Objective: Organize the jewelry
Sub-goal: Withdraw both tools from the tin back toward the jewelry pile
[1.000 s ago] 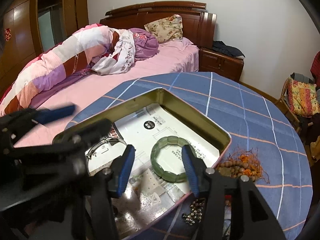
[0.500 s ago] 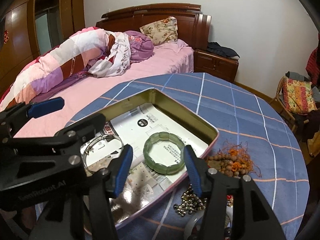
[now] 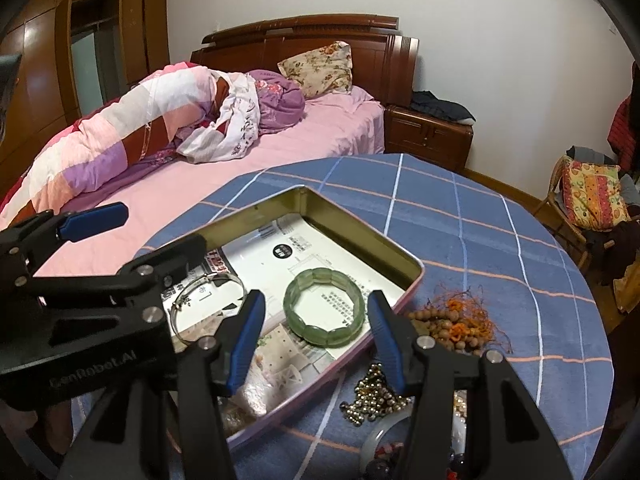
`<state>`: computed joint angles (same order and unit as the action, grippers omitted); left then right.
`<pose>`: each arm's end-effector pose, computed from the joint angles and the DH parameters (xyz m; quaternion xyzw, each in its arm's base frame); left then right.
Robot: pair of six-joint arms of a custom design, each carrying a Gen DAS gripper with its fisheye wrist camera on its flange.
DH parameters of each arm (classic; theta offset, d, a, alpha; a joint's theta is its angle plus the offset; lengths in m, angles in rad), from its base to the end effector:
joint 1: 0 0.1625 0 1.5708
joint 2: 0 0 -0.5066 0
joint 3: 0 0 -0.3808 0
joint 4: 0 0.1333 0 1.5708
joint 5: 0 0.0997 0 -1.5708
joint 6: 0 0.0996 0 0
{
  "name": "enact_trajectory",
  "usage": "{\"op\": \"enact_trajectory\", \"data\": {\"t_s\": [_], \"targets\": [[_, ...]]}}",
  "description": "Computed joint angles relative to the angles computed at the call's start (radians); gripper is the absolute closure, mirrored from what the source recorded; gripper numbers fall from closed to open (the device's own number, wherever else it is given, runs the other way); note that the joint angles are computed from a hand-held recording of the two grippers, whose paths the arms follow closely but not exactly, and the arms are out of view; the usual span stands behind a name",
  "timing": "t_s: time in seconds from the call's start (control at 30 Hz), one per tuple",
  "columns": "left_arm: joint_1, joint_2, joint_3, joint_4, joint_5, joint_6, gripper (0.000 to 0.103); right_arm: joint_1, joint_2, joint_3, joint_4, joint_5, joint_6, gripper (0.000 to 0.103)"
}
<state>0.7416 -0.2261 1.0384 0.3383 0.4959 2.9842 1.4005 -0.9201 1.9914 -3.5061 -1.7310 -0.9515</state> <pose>-0.3551 -0.6249 -0.0843 0.1761 0.8284 -0.3949 0.3562 0.0092 -0.6396 0.2433 0.3137 -0.8498 0.3147 0.2835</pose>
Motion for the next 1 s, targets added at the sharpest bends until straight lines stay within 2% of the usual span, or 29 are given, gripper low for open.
{"op": "enact_trajectory", "data": {"t_s": [0.27, 0.43, 0.63, 0.87, 1.0], "targets": [[-0.006, 0.003, 0.0, 0.022, -0.01, -0.028, 0.021, -0.012, -0.02, 0.007, -0.014, 0.002, 0.021, 0.043], [-0.029, -0.002, 0.028, -0.006, 0.022, -0.011, 0.021, -0.033, -0.062, 0.027, -0.023, 0.018, 0.034, 0.043], [-0.071, 0.015, 0.047, -0.052, 0.054, 0.049, 0.021, -0.11, -0.139, 0.063, -0.066, 0.003, 0.076, 0.043], [-0.104, 0.065, 0.017, -0.012, 0.112, 0.059, 0.021, -0.184, -0.186, 0.1, -0.076, -0.016, 0.098, 0.043], [-0.111, 0.086, -0.004, 0.016, 0.126, 0.06, 0.021, -0.199, -0.205, 0.125, -0.055, 0.011, 0.111, 0.044]]}}
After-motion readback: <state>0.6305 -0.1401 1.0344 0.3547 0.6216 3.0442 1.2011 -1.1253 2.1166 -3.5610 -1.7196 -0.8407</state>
